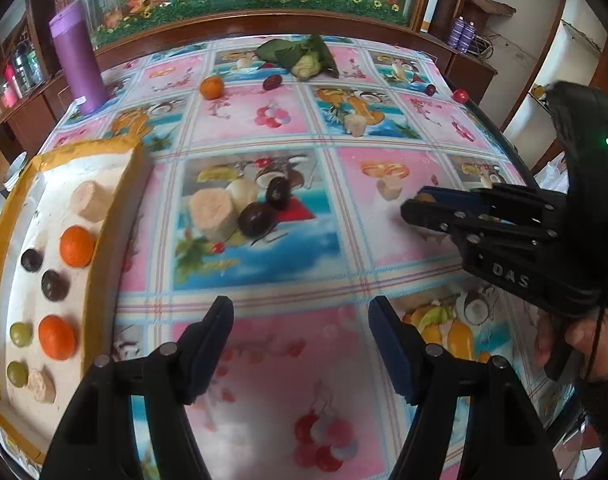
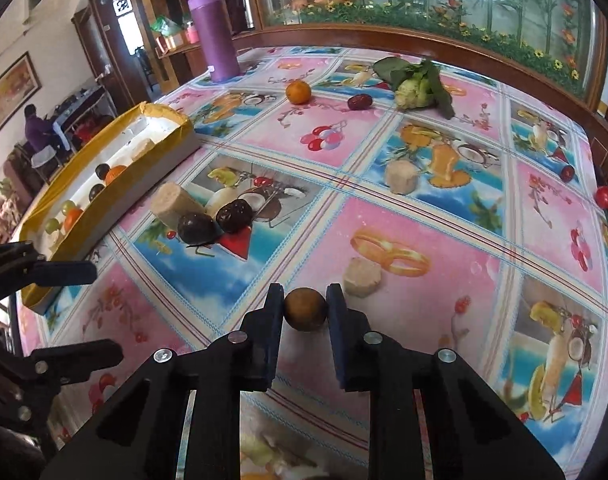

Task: Organize fruits
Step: 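Grasp a small brown round fruit on the table with the right gripper, then grasp a small beige cake piece with the left gripper while the right holds the fruit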

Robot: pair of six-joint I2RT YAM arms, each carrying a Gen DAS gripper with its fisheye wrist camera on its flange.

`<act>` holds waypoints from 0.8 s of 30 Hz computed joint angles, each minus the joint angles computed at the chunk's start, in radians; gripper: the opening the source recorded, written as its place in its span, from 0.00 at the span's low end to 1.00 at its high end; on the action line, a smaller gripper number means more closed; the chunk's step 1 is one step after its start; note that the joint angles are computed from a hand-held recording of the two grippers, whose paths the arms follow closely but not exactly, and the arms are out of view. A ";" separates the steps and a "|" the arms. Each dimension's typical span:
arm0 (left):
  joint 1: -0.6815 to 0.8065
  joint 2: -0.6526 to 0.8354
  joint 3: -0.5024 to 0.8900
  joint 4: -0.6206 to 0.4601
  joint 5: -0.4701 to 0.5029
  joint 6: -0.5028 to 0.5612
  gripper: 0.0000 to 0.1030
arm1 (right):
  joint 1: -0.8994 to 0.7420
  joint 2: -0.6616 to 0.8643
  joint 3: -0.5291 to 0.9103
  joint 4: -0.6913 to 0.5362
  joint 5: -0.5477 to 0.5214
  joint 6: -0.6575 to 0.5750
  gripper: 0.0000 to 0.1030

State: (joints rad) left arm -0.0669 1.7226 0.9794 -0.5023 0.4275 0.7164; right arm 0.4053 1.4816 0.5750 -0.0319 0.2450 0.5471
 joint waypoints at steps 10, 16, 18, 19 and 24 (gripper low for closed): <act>-0.274 0.089 0.048 0.152 -0.024 -0.269 0.70 | -0.039 -0.384 -0.239 -0.186 0.047 0.107 0.21; -0.347 0.153 0.059 0.219 -0.076 -0.326 0.39 | -0.047 -0.486 -0.294 -0.219 0.036 0.125 0.21; -0.351 0.150 0.040 0.250 -0.067 -0.313 0.25 | -0.049 -0.506 -0.303 -0.222 0.035 0.125 0.21; -0.352 0.142 0.022 0.276 -0.069 -0.312 0.24 | -0.053 -0.514 -0.308 -0.221 0.032 0.123 0.21; -0.298 0.130 0.024 0.214 0.009 -0.300 0.24 | -0.037 -0.530 -0.312 -0.228 0.041 0.132 0.21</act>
